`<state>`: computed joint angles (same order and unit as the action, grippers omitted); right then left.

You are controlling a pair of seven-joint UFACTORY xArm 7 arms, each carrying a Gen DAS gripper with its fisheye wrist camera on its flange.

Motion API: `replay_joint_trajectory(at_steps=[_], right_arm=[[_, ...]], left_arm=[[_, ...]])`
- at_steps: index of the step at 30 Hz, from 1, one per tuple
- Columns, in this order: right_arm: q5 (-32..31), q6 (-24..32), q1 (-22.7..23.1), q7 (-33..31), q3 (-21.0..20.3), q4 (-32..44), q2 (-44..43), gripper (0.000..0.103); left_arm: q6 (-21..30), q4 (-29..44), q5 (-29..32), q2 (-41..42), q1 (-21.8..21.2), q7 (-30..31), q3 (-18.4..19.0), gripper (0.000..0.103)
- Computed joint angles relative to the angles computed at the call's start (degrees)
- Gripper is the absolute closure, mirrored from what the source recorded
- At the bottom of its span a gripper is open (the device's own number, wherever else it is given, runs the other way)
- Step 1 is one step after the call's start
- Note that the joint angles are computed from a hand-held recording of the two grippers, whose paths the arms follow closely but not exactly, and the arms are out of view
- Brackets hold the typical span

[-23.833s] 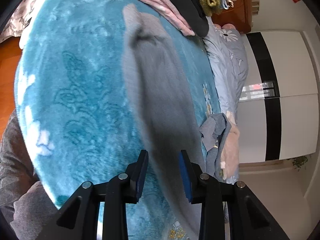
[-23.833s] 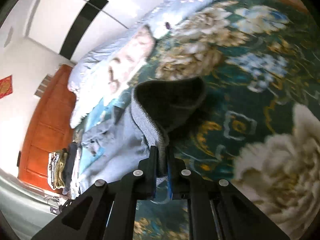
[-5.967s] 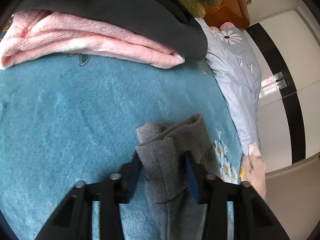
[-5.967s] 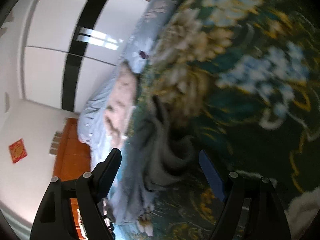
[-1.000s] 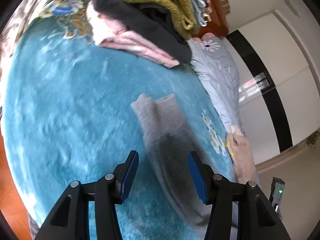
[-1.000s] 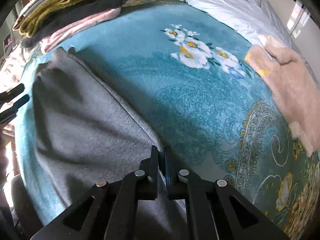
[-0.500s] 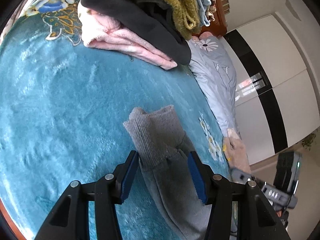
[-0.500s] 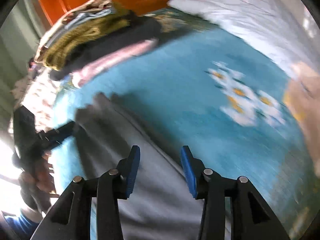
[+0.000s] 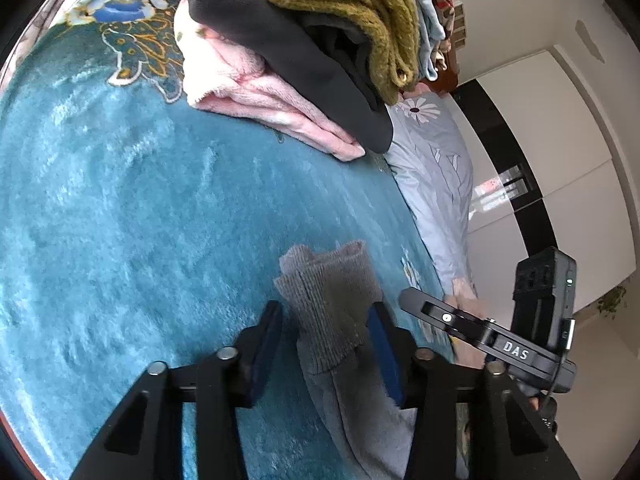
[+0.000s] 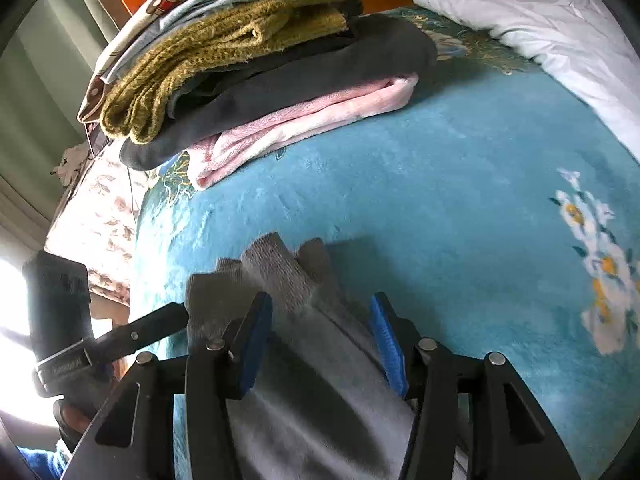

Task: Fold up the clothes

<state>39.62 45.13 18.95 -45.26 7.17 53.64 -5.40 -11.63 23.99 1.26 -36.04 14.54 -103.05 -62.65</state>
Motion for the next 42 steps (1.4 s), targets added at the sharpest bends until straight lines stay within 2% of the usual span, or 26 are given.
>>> replay_joint_trajectory(at_steps=[5, 9, 11, 13, 14, 15, 19, 23, 27, 29, 32, 36, 39, 41, 42], right_arm=[[2.03, 0.92, 0.23, -1.98, 0.53, 1.27, 2.30, 0.051], [2.41, 1.19, 0.27, -3.11, 1.07, 1.21, 2.80, 0.051], [2.81, 1.65, 0.26, -3.65, 1.14, 0.84, 2.52, 0.052], [2.75, 2.03, 0.34, -4.42, 1.18, 0.28, 1.87, 0.064], [0.89, 0.54, 0.57, -3.67, 1.59, -0.57, 1.14, 0.075], [-0.33, -0.29, 0.77, -3.38, 1.72, -1.18, 0.59, 0.081], [1.06, 0.22, 1.35, -5.57, 0.86, -2.60, -1.09, 0.087], [3.92, 0.53, 1.75, -7.25, -0.02, -3.72, -3.13, 0.090], [7.32, 0.41, 1.76, -8.54, -1.35, -3.30, -4.34, 0.090], [7.32, 0.34, 1.48, -7.50, -1.40, -2.29, -3.18, 0.090], [4.55, 0.16, 1.23, -4.58, -0.31, -1.42, -0.34, 0.090], [5.36, -0.20, 1.08, -4.92, 0.20, -1.38, 0.78, 0.087], [4.07, -0.49, 0.77, -4.01, 0.52, -0.51, 1.49, 0.080], [3.85, -0.15, 0.56, -4.11, 0.60, 0.50, 2.31, 0.075], [3.76, 0.01, 0.44, -4.16, 0.66, 1.01, 2.73, 0.071]], left_arm=[[-2.45, 0.32, 0.41, 1.39, 1.32, 1.63, -0.92, 0.063], [-1.80, 1.03, -0.35, 1.06, 1.97, 2.43, -1.92, 0.065], [-0.45, 1.37, -0.31, 0.84, 1.66, 2.64, -1.78, 0.080], [1.10, 1.72, 0.15, 0.11, 1.40, 2.74, -1.68, 0.082], [1.65, 1.96, 0.55, 0.06, 1.34, 2.76, -1.62, 0.082], [1.66, 2.07, 0.90, 0.16, 1.36, 2.68, -1.60, 0.083], [2.35, 2.87, 2.24, 0.13, 1.59, 2.98, -1.47, 0.089], [1.93, 3.60, 3.59, -0.22, 2.35, 3.96, -1.01, 0.091], [0.11, 4.40, 3.85, 0.03, 4.22, 6.14, -0.57, 0.091], [1.44, 5.25, 4.05, 1.87, 5.10, 7.48, -0.92, 0.091], [7.27, 6.63, 5.15, 3.86, 4.69, 8.51, -1.19, 0.091], [7.50, 5.60, 6.18, 2.72, 3.64, 6.56, -0.68, 0.088], [9.62, 5.89, 7.01, 2.61, 2.71, 5.90, 0.14, 0.084], [14.19, 7.05, 8.26, 2.37, 1.69, 5.56, 0.79, 0.069], [15.88, 7.47, 8.96, 2.40, 1.28, 5.21, 1.07, 0.066]])
